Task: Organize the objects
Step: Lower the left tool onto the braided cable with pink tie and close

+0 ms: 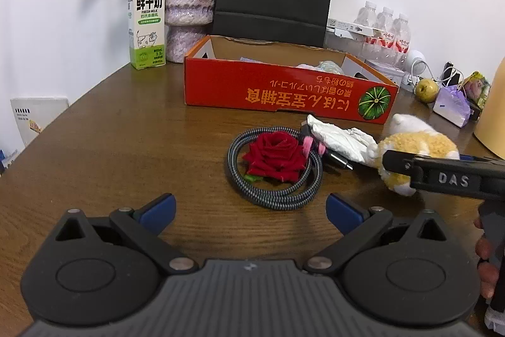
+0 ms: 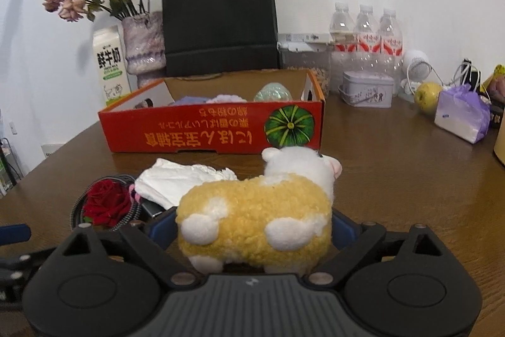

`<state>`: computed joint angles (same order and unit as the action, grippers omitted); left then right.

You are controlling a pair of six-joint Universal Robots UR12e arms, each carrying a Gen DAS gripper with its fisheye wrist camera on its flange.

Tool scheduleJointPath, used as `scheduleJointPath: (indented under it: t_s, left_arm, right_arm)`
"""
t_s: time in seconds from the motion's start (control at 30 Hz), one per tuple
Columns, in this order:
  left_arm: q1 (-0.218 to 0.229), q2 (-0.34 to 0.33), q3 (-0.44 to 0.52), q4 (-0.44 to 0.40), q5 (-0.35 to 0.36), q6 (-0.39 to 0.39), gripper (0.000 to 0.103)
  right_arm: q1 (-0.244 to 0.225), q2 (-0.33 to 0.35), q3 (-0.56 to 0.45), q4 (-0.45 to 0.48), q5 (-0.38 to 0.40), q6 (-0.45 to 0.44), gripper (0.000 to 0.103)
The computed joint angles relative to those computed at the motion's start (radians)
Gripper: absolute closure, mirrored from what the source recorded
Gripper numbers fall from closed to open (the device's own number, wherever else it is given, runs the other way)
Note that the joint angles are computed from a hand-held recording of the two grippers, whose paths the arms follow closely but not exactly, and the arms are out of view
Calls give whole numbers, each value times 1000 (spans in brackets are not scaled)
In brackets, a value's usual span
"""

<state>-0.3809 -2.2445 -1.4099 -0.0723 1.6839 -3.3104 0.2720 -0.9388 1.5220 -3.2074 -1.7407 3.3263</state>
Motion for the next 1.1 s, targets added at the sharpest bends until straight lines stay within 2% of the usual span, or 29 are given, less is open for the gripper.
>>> scheduleJointPath:
  t_s: [0.23, 0.37, 0.63, 0.77, 0.83, 1.03, 1.1]
  left_arm:
    - [-8, -23, 70, -54, 1, 85, 0]
    - [-16, -47, 141, -164, 29, 127, 0]
    - [-16, -99, 257, -323, 13, 129, 0]
    - [-12, -125, 301, -387, 14, 61, 0]
    - [-16, -133, 297, -353, 38, 55, 0]
    - [-15, -137, 267, -259, 40, 58, 0]
    - [-16, -137, 267, -257, 44, 58, 0]
  right_arm:
    - [6, 0, 19, -103, -43, -62, 9]
    - [-2, -7, 35, -147, -45, -58, 9]
    - [-22, -20, 57, -186, -40, -28, 9]
    - [-28, -24, 63, -179, -24, -16, 9]
    - [-27, -24, 63, -179, -21, -20, 9]
    - [-23, -22, 61, -158, -14, -30, 8]
    - [-21, -22, 60, -153, -17, -32, 8]
